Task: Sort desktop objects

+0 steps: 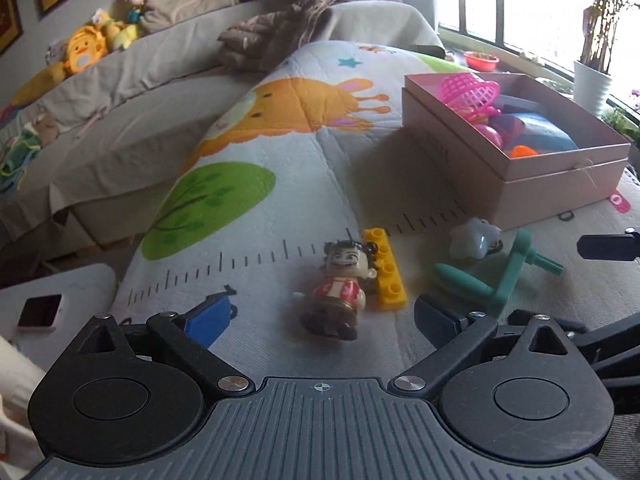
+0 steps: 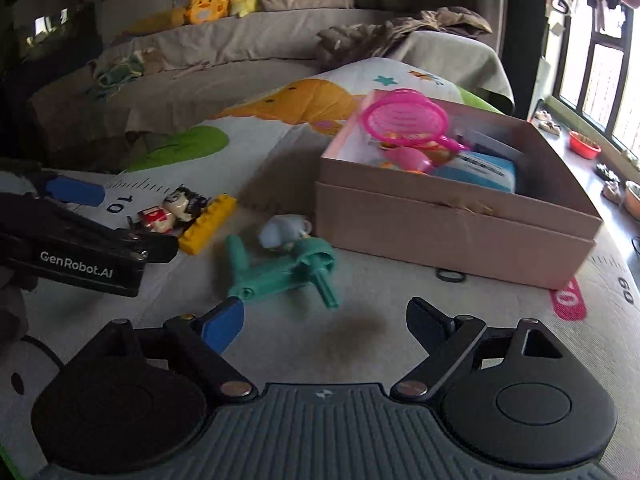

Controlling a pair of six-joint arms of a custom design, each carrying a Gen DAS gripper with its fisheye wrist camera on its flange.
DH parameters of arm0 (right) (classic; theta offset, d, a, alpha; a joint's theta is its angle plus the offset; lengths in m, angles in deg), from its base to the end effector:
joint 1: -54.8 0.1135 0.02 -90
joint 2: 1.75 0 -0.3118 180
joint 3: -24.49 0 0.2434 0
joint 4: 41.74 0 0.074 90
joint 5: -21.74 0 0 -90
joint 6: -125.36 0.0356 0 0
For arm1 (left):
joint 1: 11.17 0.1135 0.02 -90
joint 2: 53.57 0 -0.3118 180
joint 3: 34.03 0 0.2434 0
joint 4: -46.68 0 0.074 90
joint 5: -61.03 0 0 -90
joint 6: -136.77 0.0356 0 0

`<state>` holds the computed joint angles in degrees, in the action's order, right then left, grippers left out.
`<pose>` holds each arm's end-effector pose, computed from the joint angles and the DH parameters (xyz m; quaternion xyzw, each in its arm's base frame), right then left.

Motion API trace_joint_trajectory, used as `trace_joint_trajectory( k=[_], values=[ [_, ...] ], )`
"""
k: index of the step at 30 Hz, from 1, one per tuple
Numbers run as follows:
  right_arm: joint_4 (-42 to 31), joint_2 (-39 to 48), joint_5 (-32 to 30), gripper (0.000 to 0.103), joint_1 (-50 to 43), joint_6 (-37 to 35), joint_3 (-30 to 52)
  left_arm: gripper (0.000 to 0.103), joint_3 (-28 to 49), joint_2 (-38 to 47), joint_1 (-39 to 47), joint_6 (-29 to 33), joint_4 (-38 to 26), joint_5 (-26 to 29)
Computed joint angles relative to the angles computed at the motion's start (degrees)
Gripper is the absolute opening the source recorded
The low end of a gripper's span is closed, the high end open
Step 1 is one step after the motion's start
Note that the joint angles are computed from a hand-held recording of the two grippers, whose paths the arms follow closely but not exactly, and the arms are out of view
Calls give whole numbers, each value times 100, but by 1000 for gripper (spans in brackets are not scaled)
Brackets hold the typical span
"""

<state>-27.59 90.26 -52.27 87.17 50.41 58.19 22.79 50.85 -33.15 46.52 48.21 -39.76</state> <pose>0.2049 0.1183 0.1426 -0.0838 0.9099 0.0378 0.4046 0.3153 -0.1201 0.1573 0.1395 0.9134 0.0138 0.3822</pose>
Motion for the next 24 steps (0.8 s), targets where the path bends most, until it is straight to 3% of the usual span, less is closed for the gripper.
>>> trace_joint_trajectory(
  k=[4,6,7,12,18,22,24],
  values=[
    [-133,520,16,92,145,-113,572,101,-94,-87,69,-74,70,214],
    [-270,572,-65,69,120,-139,697,101,-128,-111,70,-132,110,255],
    [-301,476,-163,67,85,-117,657,101,-139,-116,64,-174,122,280],
    [-438,-331,133,67,-158,33,12,101,-132,-86,-99,-249,170,366],
    [-952,-1394,442,67,-1275,322,-802,101,-101,111,-539,-78,400,489],
    [-588,-1776,-6,68,-2263,93,-1341,101,-21,328,-837,-31,555,415],
    [-256,-1726,13,75,-2398,47,-1526,101,-110,397,-945,-7,861,323]
  ],
)
